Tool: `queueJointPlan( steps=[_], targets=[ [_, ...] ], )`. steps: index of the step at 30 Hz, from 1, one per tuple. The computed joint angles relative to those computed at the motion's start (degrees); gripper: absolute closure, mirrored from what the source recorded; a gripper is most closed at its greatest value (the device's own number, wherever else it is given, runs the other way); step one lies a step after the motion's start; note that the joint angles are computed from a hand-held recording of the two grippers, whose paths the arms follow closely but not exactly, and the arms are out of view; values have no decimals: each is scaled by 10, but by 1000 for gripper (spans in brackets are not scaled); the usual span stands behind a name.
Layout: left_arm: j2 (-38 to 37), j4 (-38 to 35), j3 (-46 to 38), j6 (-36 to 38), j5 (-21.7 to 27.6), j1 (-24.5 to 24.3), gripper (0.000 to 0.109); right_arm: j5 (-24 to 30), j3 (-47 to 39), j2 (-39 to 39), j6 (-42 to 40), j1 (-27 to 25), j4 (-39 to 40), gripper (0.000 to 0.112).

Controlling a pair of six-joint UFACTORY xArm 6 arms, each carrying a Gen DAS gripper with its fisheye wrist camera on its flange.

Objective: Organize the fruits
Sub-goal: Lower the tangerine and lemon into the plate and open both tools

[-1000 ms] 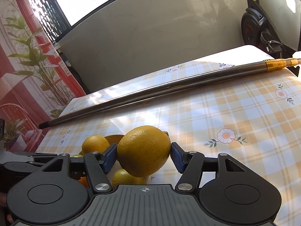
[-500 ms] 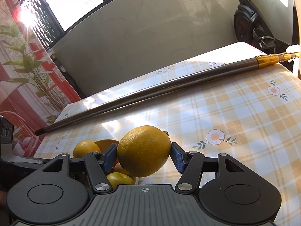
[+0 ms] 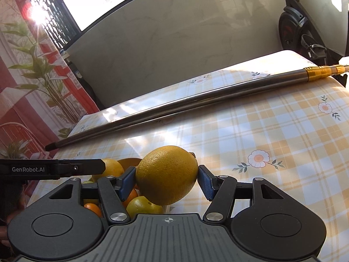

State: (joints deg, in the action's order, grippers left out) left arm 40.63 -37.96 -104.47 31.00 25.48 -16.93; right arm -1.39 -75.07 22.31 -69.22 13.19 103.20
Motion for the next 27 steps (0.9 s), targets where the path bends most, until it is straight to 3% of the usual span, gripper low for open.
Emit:
queueJointPlan(
  steps=[7,10,17,27],
  targets=[
    [-56,41,88,-38,-65,11,61,18,5,-4,50,29,-84,55],
    [-72,59,113,-58,-86,15,61,22,8,-4,105,43,-160,55],
    [-101,9,156,-23,-114,21,60,27,26,-9,250,64,-340,55],
    [-115,-48,184,14,-122,24,60,46,45,-5,393,65,-509,55]
  ],
)
